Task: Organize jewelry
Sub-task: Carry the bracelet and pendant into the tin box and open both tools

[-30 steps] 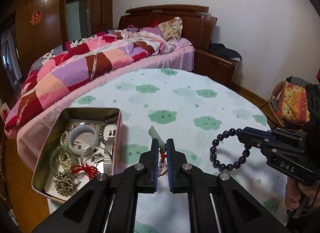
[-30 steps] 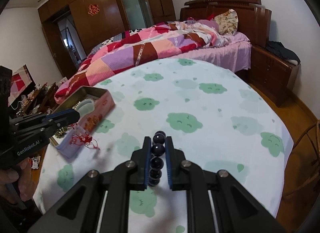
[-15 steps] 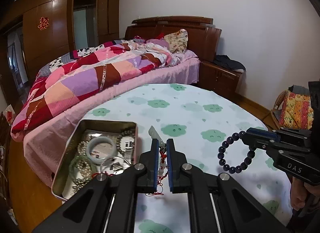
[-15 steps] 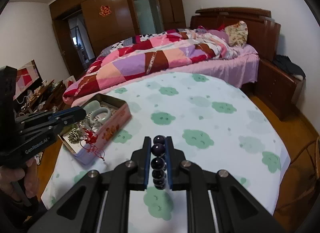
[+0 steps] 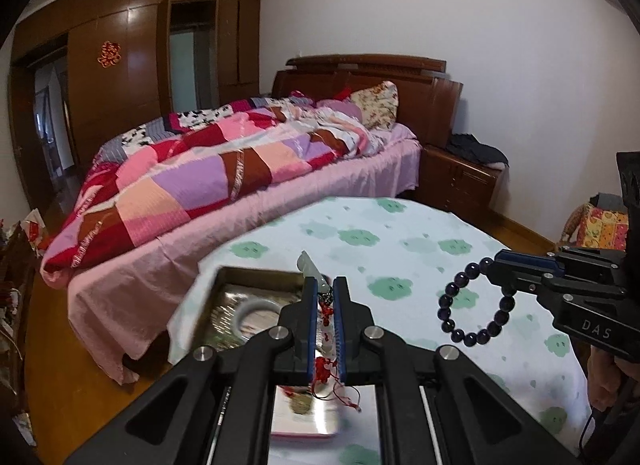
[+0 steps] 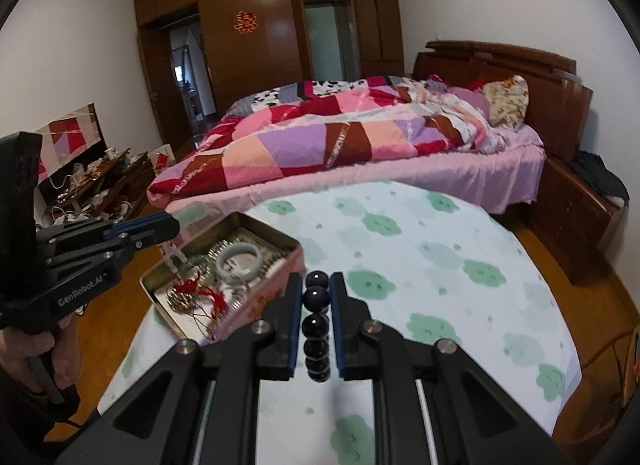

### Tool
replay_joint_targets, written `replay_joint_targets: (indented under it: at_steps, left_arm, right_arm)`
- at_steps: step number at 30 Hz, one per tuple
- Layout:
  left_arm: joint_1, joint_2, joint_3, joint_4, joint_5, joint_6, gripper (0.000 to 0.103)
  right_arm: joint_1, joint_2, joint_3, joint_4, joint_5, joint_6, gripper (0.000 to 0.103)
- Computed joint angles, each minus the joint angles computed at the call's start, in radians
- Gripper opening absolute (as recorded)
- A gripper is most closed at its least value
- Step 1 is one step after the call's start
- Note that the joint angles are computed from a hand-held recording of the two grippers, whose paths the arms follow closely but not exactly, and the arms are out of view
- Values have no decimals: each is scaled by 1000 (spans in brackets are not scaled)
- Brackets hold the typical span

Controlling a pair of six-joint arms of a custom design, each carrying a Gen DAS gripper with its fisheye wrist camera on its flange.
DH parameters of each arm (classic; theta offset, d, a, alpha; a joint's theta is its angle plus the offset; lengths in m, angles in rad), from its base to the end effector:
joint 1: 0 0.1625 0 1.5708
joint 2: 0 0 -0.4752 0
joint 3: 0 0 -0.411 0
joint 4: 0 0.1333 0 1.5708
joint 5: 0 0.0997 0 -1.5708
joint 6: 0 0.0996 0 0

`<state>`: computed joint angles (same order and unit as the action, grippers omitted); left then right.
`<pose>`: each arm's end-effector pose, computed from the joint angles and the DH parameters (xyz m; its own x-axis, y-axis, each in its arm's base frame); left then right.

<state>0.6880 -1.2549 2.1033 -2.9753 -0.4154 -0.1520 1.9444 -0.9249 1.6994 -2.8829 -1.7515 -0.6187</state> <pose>-0.2633 -0.5069 0.3243 -0.7215 -0.0767 -0.6882 0.5533 0.5339 -0.6395 0.3686 -0.6241 0.2214 -0.5916 -0.6865 0.4227 -0.8060 0.4929 -0.3276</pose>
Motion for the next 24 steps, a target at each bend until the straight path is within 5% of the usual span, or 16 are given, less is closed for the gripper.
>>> replay_joint_targets:
  at_steps: [12,24]
  left_arm:
    - [24,-66,8,-52,87,72,6]
    - [87,-79,21,6,60,-4,6]
  right_arm:
    - [56,65,-56,22,34,-43,16]
    - [85,116,-85,48,68,-39,16]
